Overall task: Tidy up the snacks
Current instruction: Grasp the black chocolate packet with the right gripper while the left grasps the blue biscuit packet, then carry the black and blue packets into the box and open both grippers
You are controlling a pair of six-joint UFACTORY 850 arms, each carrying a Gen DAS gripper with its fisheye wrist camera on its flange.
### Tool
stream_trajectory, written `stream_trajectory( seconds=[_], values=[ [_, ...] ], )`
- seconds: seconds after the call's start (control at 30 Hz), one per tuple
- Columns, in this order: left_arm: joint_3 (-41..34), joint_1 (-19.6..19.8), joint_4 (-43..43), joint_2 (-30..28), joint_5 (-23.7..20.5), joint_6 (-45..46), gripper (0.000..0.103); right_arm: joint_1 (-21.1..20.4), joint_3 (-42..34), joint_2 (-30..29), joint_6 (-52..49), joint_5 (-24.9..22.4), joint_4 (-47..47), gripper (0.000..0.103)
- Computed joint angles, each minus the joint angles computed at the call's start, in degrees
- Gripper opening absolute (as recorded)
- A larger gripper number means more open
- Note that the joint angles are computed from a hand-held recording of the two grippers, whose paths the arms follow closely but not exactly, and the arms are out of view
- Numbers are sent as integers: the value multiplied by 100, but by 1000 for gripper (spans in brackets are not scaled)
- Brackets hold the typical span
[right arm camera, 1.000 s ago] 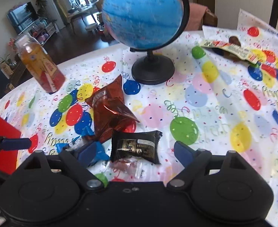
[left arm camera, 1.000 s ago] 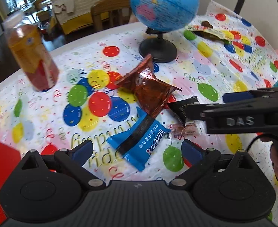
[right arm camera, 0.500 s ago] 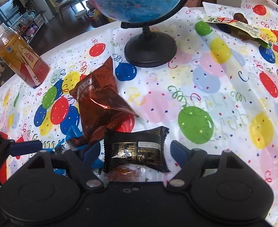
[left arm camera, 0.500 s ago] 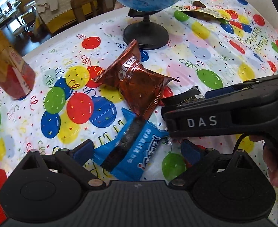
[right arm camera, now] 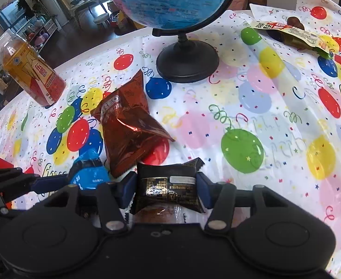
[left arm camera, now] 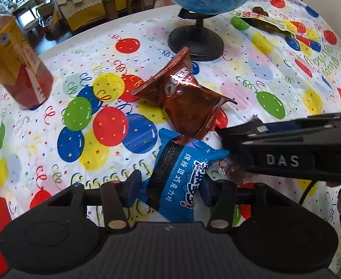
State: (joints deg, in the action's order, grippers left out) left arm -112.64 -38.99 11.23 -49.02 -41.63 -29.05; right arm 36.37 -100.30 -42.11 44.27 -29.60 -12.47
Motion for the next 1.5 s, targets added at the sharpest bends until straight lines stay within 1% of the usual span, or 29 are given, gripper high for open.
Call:
stream_trajectory(
  seconds=[0.1, 0.23, 0.33, 0.5, 0.63, 0.73, 0.93, 1.2, 1.5],
  values=[
    [152, 4, 16, 122, 50, -173, 47, 16, 202, 149, 157, 147, -63, 51],
    [395, -10, 15, 359, 125, -357, 47, 71, 477, 409, 288, 305, -138, 51],
    [572, -29, -11, 558, 90, -467, 47, 136, 683, 627, 384, 388, -230, 51],
    [970, -67, 125, 956, 134, -874, 47, 280, 962, 969, 566, 459, -433, 51],
    [1247, -99, 197, 1274, 51, -1130, 47, 420, 1165, 1251, 763, 513, -664, 51],
    [1490, -112, 121, 1557, 19, -1272, 47, 548, 1270, 1442, 863, 509, -847, 51],
    [1982, -166, 246, 2123, -27, -1654, 47, 829, 1377, 1744, 1042, 514, -1166, 51],
    [2842, -169, 420, 3022, 145, -2092, 47, 1247, 1276, 1863, 1343, 397, -1518, 51],
    [3903, -98, 819, 4072, 221, -2628, 47, 1739, 748, 1597, 1330, 187, -1604, 51]
  ],
)
